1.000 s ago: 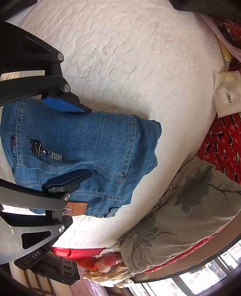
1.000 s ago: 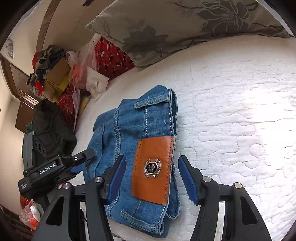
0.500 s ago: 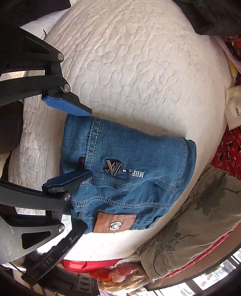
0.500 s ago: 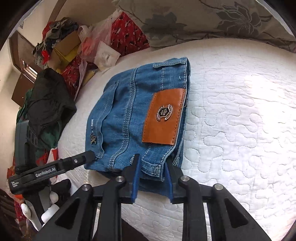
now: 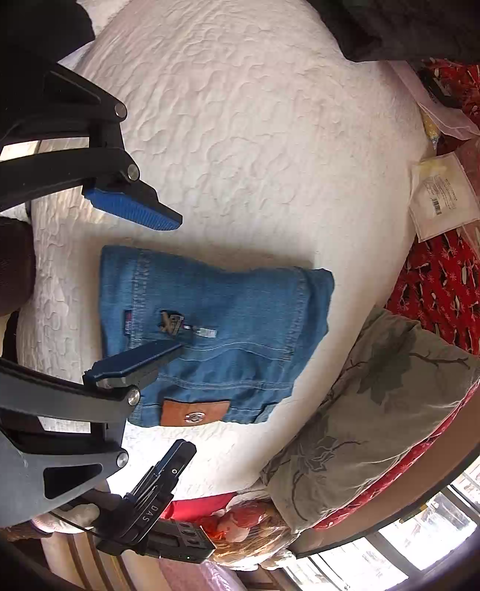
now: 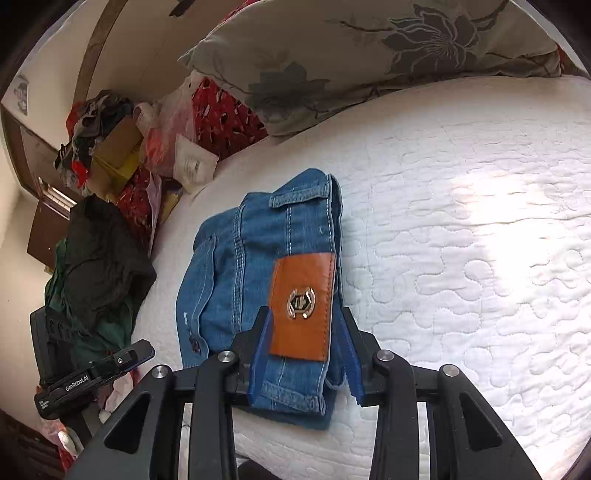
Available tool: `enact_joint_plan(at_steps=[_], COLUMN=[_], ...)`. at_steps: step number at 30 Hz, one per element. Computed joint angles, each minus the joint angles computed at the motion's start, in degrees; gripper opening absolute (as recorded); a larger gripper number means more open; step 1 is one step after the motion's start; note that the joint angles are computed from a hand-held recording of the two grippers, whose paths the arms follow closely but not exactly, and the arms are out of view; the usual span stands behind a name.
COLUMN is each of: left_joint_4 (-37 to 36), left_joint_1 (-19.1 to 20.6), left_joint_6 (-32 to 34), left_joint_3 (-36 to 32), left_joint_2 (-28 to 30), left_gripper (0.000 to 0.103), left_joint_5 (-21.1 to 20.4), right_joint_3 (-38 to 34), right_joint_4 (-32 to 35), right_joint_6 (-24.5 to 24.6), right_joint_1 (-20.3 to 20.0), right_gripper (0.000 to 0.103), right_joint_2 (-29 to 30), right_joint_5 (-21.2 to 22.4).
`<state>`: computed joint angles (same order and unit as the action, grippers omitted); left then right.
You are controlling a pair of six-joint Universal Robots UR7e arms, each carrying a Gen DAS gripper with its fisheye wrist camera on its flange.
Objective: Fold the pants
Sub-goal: 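Open both grippers and pull them back from the folded jeans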
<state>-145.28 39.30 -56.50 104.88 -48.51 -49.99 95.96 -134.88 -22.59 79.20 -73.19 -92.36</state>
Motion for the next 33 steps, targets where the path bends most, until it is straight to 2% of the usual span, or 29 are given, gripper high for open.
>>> enact_joint_plan(at_steps=[2,5,7,9,10,11,12,13,14,16,17,19,21,22,24,25,26,27,28,29,33], left_joint_4=[2.03,6.75,8.83,11.09,12.79,15.64,18.19,18.35,17.67,14.56,13.19,12.42,12.72,12.24,12.17,11.75,12.38,12.83,12.84,13.34,16.20], left_joint_1=[2.41,6.29,7.83,8.47,8.57,8.56,8.80,9.31,9.96,10.76,10.64,9.56,7.64,6.57,4.31,3.39,2.27,1.22,0.31,-0.70,-4.60], left_joint_6=[1.77,2.64,3.09,3.92,4.16,3.49,3.07,3.26,2.89,1.55,1.14,0.61,-0.24,-0.60,-1.65,-1.72,-2.75,-3.74,-4.41,-5.51,-10.08], left_joint_3=[-4.97,-12.95,-16.42,-19.37,-20.85,-22.51,-24.12,-24.73,-24.85,-23.83,-22.87,-21.16,-18.98,-17.59,-15.04,-14.09,-13.13,-12.21,-11.45,-10.65,-7.83], left_joint_2=[2.02,6.01,8.17,10.34,11.45,12.66,13.88,14.57,14.72,13.83,13.13,11.94,10.56,9.80,8.48,8.08,7.56,7.11,6.79,6.36,5.10], left_gripper=[0.062,0.062,0.062,0.062,0.062,0.062,0.063,0.068,0.068,0.068,0.068,0.067,0.067,0.067,0.067,0.067,0.068,0.068,0.068,0.068,0.068], left_joint_5=[0.67,-0.50,-1.45,-1.02,0.29,2.64,4.44,4.73,3.73,1.41,1.21,2.87,5.43,6.66,9.08,10.02,10.97,11.89,12.53,13.05,14.87], right_joint_3=[-2.93,-7.65,-9.91,-12.02,-12.65,-12.69,-12.26,-12.67,-13.41,-13.44,-13.08,-12.35,-10.90,-9.90,-6.79,-5.02,-3.34,-1.67,0.11,1.81,7.37], right_joint_4=[-0.88,-1.23,-1.87,-1.02,-0.92,-1.87,-3.77,-3.86,-2.71,-2.06,-2.28,-2.15,-2.26,-2.38,-4.12,-4.92,-5.55,-6.38,-7.60,-8.78,-10.72], right_joint_6=[2.59,6.47,7.33,6.45,4.47,1.62,-0.46,-0.63,0.58,2.01,1.93,1.92,1.63,1.33,0.02,-0.78,-1.35,-1.57,-1.51,-1.36,-2.64], right_joint_1=[0.44,1.52,2.21,2.62,3.16,3.57,3.83,3.66,3.09,1.82,1.65,1.97,2.21,2.38,2.81,3.12,3.41,3.83,4.36,4.85,5.73], right_gripper=[0.039,0.043,0.043,0.042,0.034,0.021,0.014,0.010,0.012,0.013,0.017,0.018,0.024,0.031,0.038,0.047,0.063,0.071,0.086,0.092,0.100], right_joint_2=[2.96,8.04,10.87,13.05,13.83,14.28,14.58,15.16,15.73,15.55,15.16,14.12,12.35,11.23,8.48,6.93,5.36,3.87,2.33,0.88,-4.72], right_joint_5=[0.76,-1.81,-4.21,-4.72,-5.74,-6.32,-7.60,-8.77,-9.21,-6.76,-5.92,-6.32,-6.01,-6.06,-6.56,-7.05,-7.62,-8.76,-10.44,-12.01,-15.22])
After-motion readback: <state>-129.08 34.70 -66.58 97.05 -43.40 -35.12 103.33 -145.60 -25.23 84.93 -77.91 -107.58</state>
